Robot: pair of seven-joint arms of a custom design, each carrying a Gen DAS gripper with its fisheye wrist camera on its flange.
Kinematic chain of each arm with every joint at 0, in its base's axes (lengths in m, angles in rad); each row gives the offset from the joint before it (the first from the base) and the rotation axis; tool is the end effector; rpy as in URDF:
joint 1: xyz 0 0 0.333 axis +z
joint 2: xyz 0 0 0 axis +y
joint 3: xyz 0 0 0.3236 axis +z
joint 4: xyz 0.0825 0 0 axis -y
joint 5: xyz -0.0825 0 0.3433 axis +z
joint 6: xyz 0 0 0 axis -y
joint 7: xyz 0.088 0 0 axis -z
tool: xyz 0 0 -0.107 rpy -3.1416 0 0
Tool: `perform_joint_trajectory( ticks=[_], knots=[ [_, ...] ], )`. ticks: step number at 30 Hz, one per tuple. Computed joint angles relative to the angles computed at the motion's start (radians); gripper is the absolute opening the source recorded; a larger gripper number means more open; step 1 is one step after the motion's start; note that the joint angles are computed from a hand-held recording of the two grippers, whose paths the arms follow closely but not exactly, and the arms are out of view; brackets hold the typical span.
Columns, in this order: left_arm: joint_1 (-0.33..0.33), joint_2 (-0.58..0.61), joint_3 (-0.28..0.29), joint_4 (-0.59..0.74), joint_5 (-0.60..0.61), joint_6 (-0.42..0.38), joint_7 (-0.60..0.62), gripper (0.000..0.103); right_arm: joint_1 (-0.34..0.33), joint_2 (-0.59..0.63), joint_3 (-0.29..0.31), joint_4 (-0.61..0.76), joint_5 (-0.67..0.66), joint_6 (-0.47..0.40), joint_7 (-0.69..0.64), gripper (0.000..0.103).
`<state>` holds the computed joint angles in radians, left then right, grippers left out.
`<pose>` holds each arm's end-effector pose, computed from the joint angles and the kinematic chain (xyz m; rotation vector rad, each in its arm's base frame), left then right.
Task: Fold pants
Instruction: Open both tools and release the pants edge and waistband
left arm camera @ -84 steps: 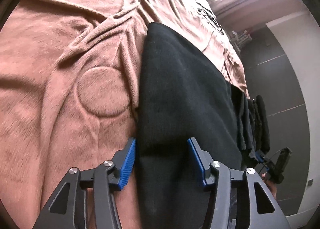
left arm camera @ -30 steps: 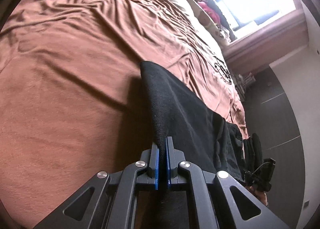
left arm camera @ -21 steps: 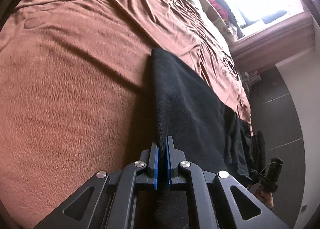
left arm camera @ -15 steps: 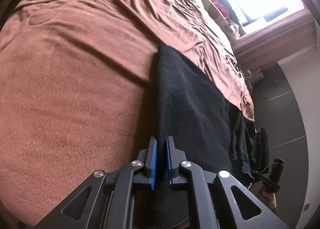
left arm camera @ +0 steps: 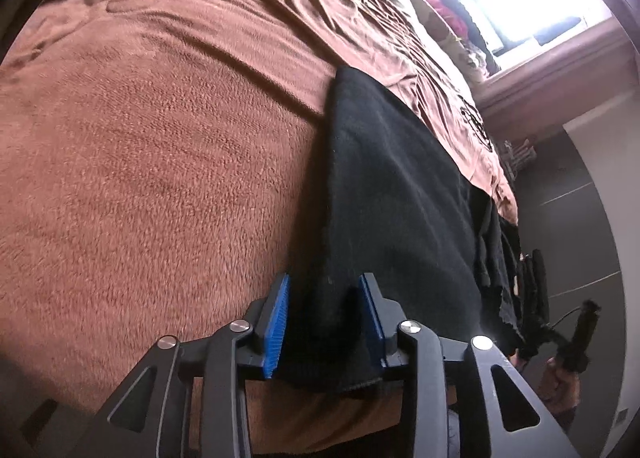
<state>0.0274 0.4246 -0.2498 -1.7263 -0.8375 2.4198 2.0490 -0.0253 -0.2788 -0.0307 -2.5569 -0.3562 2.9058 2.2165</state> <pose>0.6417 -0.1269 0.4039 1.8298 -1.9964 1.0259 0.4369 -0.0040 0.4688 -1.4622 2.1662 -0.6101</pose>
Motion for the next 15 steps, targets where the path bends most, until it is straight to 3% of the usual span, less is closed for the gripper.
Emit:
perform_joint_trajectory(
  ticks=[4, 7, 10, 15],
  knots=[
    [0.004, -0.047, -0.014, -0.067, -0.056, 0.063, 0.063, 0.044, 0.045, -0.009, -0.007, 0.013, 0.029, 0.022, -0.042, 0.043],
    [-0.002, -0.079, -0.017, -0.112, -0.099, 0.111, 0.099, 0.052, 0.084, 0.005, -0.006, 0.034, 0.059, 0.031, -0.091, 0.043],
    [-0.004, -0.106, -0.019, -0.153, -0.159, 0.139, 0.145, 0.060, 0.120, 0.038, -0.010, 0.067, 0.096, 0.029, -0.139, 0.057],
    [-0.009, -0.131, -0.013, -0.192, -0.246, 0.155, 0.185, 0.066, 0.135, 0.108, 0.030, 0.154, 0.083, -0.017, -0.144, 0.058]
  ],
)
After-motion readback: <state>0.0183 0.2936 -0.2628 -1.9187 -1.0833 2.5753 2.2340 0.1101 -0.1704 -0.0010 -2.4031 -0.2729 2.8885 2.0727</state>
